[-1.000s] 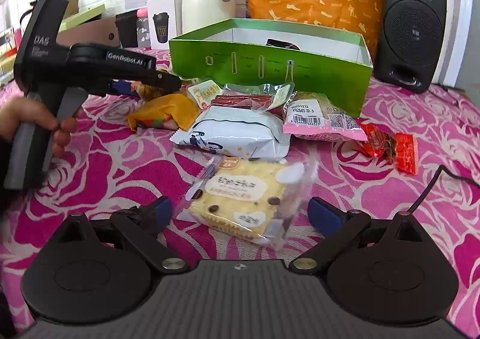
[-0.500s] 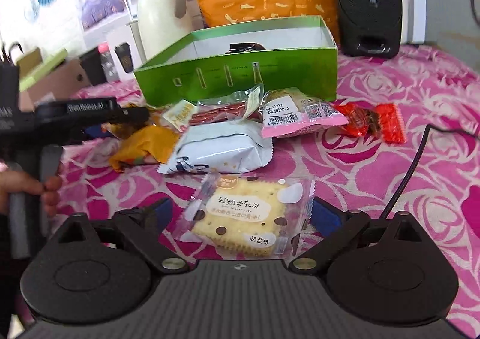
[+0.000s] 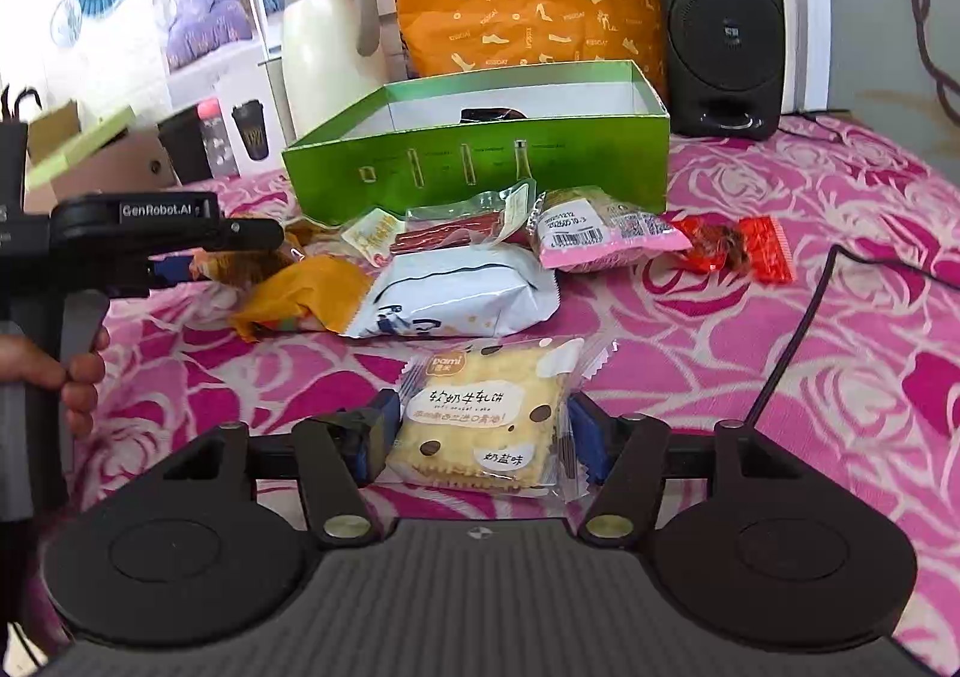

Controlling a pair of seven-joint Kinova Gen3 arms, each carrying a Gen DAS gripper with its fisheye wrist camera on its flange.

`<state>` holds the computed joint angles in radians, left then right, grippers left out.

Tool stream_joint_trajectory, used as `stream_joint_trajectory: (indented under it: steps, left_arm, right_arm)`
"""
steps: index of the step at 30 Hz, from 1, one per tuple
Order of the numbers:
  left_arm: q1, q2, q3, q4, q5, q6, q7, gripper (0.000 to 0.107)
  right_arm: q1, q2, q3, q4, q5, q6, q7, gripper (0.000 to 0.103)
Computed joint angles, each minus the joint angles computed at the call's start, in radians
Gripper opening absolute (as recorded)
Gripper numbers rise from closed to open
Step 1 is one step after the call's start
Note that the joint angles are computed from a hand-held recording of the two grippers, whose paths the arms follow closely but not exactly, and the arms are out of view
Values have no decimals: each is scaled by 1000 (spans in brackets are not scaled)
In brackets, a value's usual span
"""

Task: Organize snacks
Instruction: 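Grasp the cookie packet with the right gripper while the left gripper lifts the nut bag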

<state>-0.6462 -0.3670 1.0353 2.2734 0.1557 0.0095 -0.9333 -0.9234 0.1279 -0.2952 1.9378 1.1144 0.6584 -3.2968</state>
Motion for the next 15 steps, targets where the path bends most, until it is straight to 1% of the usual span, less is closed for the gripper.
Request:
stream_joint_trajectory:
  steps: [4,6,7,9,10,12,15]
  left_arm:
    - [50,-26,-58,9,3,25,8,60]
    - [68,-46,-80,12,1,41,16,60]
    - [76,-53,-89,12,-3,49,18,60]
    - [98,-60,-109,17,-11,55,23,60]
    - [109,-60,-120,19,-15,58,25,60]
    - [128,-66,-135,22,-23,61,28,60]
    - [155,-73,-158,24,-33,65,32,60]
  right_arm:
    - [-10,-13,-6,14,24,2,-67,90]
    - [-6,-22,-11,21,31,-11,-93,78]
    - [-7,-24,-13,24,42,-11,-112,76]
    - [-8,-25,-20,27,56,-8,-135,67]
    - [-6,-24,-23,25,51,-9,-133,64]
    - [-8,-26,-25,28,60,-6,-150,55]
    - [-4,-41,-29,42,87,-17,-189,46]
